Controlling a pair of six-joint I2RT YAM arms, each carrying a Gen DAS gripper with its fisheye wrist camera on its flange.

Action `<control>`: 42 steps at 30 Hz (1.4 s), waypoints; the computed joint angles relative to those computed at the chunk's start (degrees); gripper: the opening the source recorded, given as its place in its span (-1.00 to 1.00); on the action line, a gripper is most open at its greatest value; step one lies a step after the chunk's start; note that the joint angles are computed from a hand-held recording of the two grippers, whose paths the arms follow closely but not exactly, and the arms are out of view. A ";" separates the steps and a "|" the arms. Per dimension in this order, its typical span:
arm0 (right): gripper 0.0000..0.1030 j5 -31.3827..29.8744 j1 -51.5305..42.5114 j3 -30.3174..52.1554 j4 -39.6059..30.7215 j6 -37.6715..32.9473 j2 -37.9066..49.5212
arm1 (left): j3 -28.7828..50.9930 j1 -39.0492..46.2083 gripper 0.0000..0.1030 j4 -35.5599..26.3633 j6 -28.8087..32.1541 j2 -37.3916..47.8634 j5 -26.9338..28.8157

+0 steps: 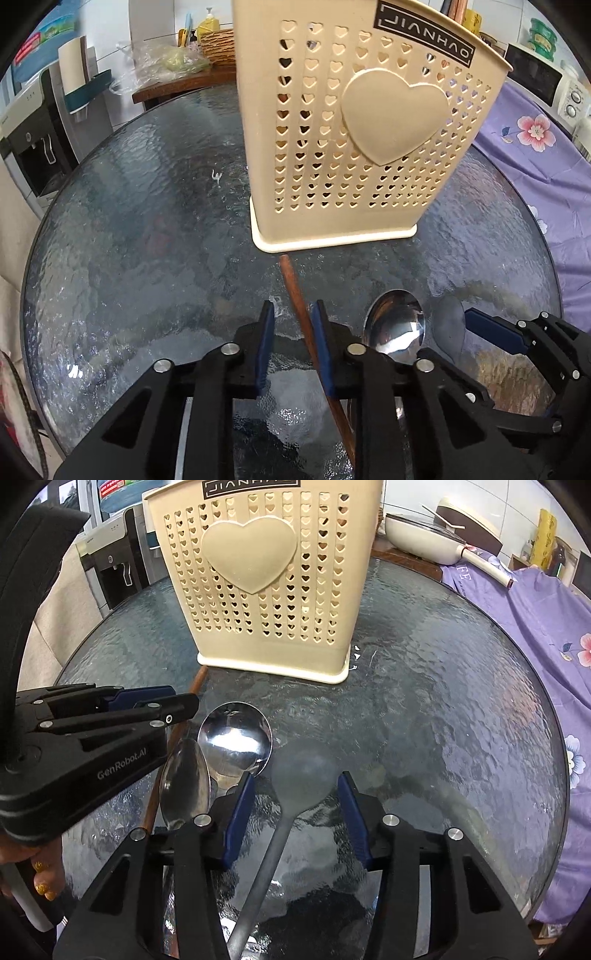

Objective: Organize utensils
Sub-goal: 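Grasp a brown chopstick with the left tool while the right tool grasps a spoon, then lift the chopstick and spoon and carry both tools over the holder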

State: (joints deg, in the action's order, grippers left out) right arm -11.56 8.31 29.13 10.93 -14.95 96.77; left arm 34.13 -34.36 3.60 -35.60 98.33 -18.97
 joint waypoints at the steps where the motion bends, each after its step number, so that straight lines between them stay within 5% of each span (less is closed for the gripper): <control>1: -0.10 0.05 0.14 0.37 -0.31 0.01 0.17 | 0.13 -0.13 -0.68 -0.10 -0.07 0.11 -0.24; 7: -0.28 -0.20 0.14 1.32 -0.65 -0.03 0.81 | 0.20 -0.36 -0.80 0.03 -0.59 0.19 -0.35; 19: -0.29 -4.22 -2.54 -0.72 1.72 -0.88 0.20 | -2.90 0.39 -0.88 3.08 -2.14 -1.70 0.42; 33: -0.29 -12.73 -7.67 -5.39 0.31 -2.64 -13.15 | -9.11 -1.80 -0.88 -0.51 -2.84 -19.98 -3.11; 42: -0.29 -18.95 -12.07 -4.85 -7.69 -4.45 -22.09 | -9.04 -6.66 -0.88 -7.41 -3.09 -31.11 -8.63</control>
State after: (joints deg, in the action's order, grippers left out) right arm -30.51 -3.76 24.28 3.23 -19.40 74.68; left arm 25.09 -41.02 -3.81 -38.69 67.21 -27.60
